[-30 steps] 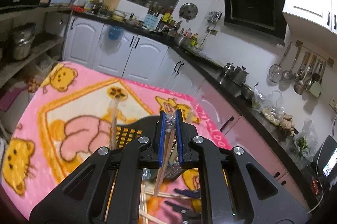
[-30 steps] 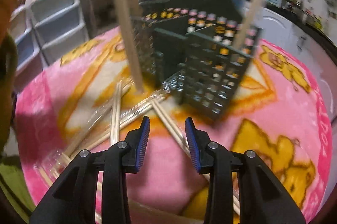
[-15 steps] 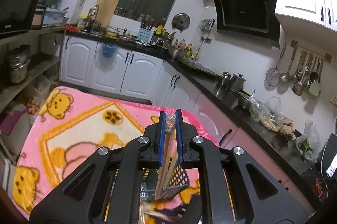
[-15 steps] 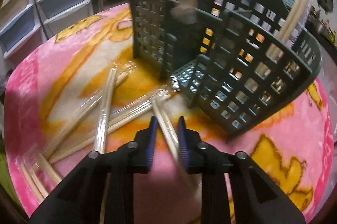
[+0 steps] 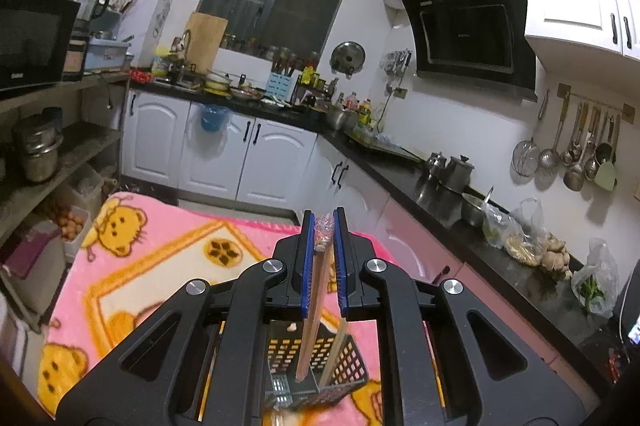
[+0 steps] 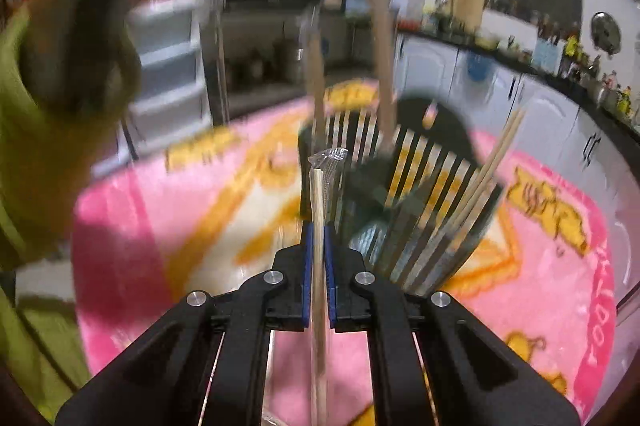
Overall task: Organize utensils
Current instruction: 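Grasp another wrapped chopstick with the right tool while the left tool holds its chopstick, then lower the left tool's chopstick into the caddy while the right tool lifts its chopstick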
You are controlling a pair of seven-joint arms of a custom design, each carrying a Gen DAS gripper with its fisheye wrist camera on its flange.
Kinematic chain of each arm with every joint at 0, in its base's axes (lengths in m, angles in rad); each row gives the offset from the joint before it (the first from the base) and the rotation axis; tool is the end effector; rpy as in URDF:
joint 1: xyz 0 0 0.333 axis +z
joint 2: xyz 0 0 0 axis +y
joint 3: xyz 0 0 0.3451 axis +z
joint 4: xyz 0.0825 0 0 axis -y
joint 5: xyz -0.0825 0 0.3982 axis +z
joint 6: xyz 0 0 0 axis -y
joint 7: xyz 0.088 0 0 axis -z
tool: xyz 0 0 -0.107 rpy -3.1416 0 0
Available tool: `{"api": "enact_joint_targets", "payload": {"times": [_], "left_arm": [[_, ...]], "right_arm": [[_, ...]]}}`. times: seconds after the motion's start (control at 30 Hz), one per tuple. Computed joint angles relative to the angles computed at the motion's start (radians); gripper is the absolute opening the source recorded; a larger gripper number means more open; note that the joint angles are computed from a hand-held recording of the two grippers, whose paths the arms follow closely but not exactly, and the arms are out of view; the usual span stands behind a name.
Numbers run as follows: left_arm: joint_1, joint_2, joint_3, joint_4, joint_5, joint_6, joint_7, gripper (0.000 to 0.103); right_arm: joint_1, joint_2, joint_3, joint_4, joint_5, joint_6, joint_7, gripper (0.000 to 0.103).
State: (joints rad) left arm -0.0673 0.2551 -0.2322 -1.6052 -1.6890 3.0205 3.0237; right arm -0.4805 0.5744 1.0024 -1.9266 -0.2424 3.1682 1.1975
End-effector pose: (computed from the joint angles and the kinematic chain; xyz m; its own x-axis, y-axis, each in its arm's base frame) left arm 0.6765 -0.1118 0.5695 -0.3213 -0.8938 0.3129 -0.3556 -0.1924 -0.9146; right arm 0.6354 0.2649 0.4406 0.7232 -0.6901 0.0272 -0.3604 -0.4108 -0.8375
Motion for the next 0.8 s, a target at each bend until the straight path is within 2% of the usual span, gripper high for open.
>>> {"api": "enact_joint_targets", "payload": {"times": [0.03, 0.1, 0.27, 0.4, 0.47, 0.53, 0.7, 0.73, 0.8], "left_arm": [[-0.002, 0.003, -0.001, 0.008, -0.005, 0.007, 0.008, 0.006], [-0.006, 0.008, -0.001, 0.017, -0.01, 0.016, 0.019, 0.006], [-0.009, 0.023, -0.008, 0.03, 0.017, 0.023, 0.004, 0.006], [-0.011, 0.039, -0.015, 0.043, 0.034, 0.038, -0.003, 0.006], [-0.008, 0.038, -0.02, 0.042, 0.029, 0.04, 0.003, 0.006], [-0.009, 0.048, -0.021, 0.049, 0.029, 0.047, 0.008, 0.006], [-0.014, 0.083, -0.028, 0.073, 0.054, 0.075, 0.002, 0.006], [-0.012, 0.088, -0.032, 0.075, 0.063, 0.078, -0.003, 0.006], [-0.01, 0.104, -0.04, 0.079, 0.085, 0.09, -0.013, 0.006]], "right_arm": [[-0.047, 0.015, 0.054, -0.003, 0.003, 0.034, -0.006, 0.006], [-0.104, 0.035, 0.114, -0.001, -0.021, 0.092, 0.014, 0.006], [-0.115, 0.057, 0.131, 0.063, -0.075, 0.235, 0.08, 0.006], [-0.064, 0.077, 0.082, 0.149, -0.09, 0.28, 0.133, 0.006], [-0.016, 0.086, 0.033, 0.196, -0.084, 0.31, 0.154, 0.006], [0.014, 0.116, 0.009, 0.243, -0.099, 0.327, 0.171, 0.006], [0.134, 0.149, -0.124, 0.334, -0.066, 0.351, 0.214, 0.006], [0.144, 0.16, -0.135, 0.345, -0.071, 0.346, 0.226, 0.006], [0.2, 0.155, -0.211, 0.356, -0.037, 0.358, 0.24, 0.006]]}}
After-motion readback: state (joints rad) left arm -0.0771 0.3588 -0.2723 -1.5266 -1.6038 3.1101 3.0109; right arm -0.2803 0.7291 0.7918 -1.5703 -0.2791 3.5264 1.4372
